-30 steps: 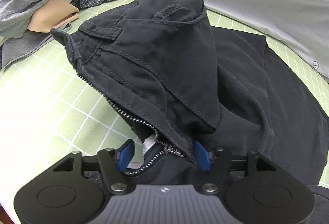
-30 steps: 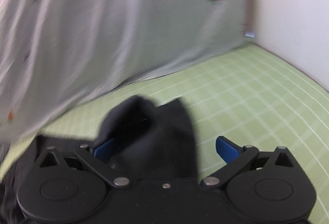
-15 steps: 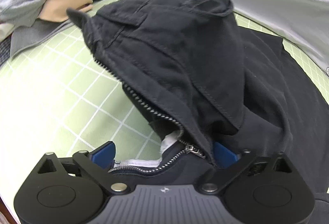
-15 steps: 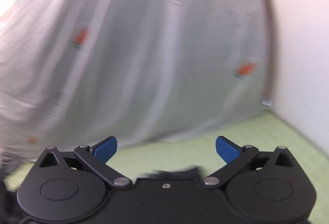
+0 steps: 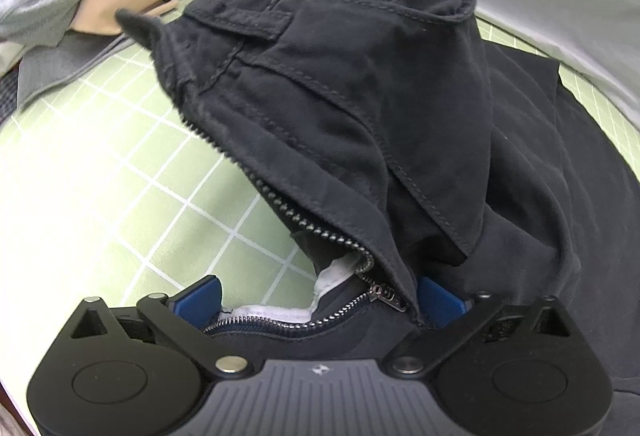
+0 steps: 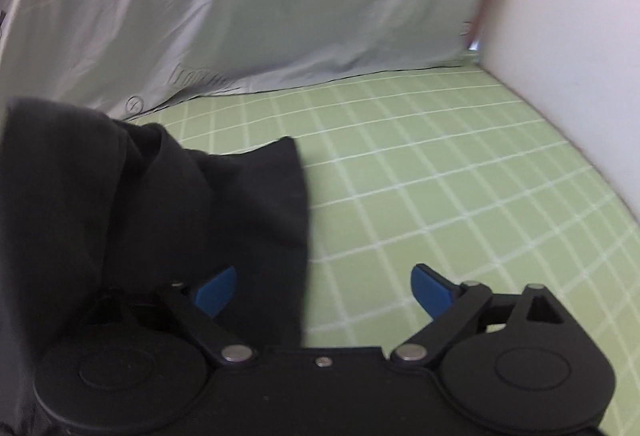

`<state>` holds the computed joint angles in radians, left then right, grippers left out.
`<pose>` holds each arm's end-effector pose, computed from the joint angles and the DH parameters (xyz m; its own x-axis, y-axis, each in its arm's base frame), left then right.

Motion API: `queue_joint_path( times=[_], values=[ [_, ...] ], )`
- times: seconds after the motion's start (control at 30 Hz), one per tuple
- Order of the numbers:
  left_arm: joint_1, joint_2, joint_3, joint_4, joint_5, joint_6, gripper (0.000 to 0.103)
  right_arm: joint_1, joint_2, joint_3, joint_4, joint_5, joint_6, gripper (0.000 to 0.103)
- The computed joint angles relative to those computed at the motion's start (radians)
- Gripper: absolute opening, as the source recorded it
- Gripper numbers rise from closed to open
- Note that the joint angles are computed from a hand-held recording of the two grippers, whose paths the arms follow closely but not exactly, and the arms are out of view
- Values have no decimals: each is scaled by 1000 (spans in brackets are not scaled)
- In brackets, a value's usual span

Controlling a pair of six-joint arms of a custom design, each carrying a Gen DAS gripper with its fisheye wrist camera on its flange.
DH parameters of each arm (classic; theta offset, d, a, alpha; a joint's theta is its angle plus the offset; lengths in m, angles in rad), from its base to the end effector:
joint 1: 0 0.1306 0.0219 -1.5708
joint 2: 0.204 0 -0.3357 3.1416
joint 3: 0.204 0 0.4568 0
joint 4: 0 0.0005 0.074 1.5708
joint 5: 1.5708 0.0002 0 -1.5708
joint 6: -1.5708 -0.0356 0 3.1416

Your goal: Fold clothes

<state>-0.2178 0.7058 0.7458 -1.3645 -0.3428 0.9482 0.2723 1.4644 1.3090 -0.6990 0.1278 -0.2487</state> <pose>0.2937 -0.0533 0.3095 -0.6525 -0.6392 -0.4070 -0.6972 0.7168 -0.0080 0.5576 0.1505 0.3114 -0.7499 0.0441 -0.6601 -0.0016 0.9977 0.0685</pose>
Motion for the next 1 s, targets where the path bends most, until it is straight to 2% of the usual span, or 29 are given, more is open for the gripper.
queue_joint_path(
  times=[0.07, 0.13, 0.17, 0.27, 0.3, 0.37, 0.4, 0.43, 0.53, 0.63, 0.73, 0.8, 0.93, 1.0],
  values=[
    [-4, 3, 2, -3, -5, 3, 103, 1, 28, 28, -8, -24, -18, 84],
    [-6, 1, -1, -1, -2, 17, 103, 3, 55, 54, -21, -43, -36, 64],
    [-8, 8, 1, 4, -1, 26, 103, 4, 65, 64, -30, -47, -42, 59],
    [-15, 23, 9, 6, -4, 41, 103, 13, 70, 69, -31, -63, -41, 50],
    [-15, 25, 11, 6, -7, 38, 103, 15, 73, 70, -28, -68, -38, 40],
    [-12, 32, 15, 6, -11, 27, 103, 23, 88, 85, -31, -41, -10, 29],
    [-12, 35, 17, 6, -12, 25, 103, 29, 84, 79, -26, -15, 15, 19],
    [-12, 38, 19, 7, -11, 23, 103, 32, 76, 67, -12, 5, 32, 4],
    [-3, 45, 23, 16, 0, 18, 103, 31, 30, 26, -3, 85, -2, 2],
    [2, 43, 20, 25, 8, 16, 103, 35, -64, -51, -29, 251, -13, 2],
    [5, 40, 15, 40, 17, 15, 103, 27, -204, -158, -107, 421, -46, 1],
    [8, 36, 10, 57, 35, 6, 103, 18, -291, -223, -189, 496, -95, 1],
    [-3, 49, 13, 69, 40, 8, 103, 24, -382, -304, -367, 543, -202, 1],
    [-2, 57, 20, 70, 41, -13, 103, 40, -415, -330, -397, 547, -241, 1]
  ],
)
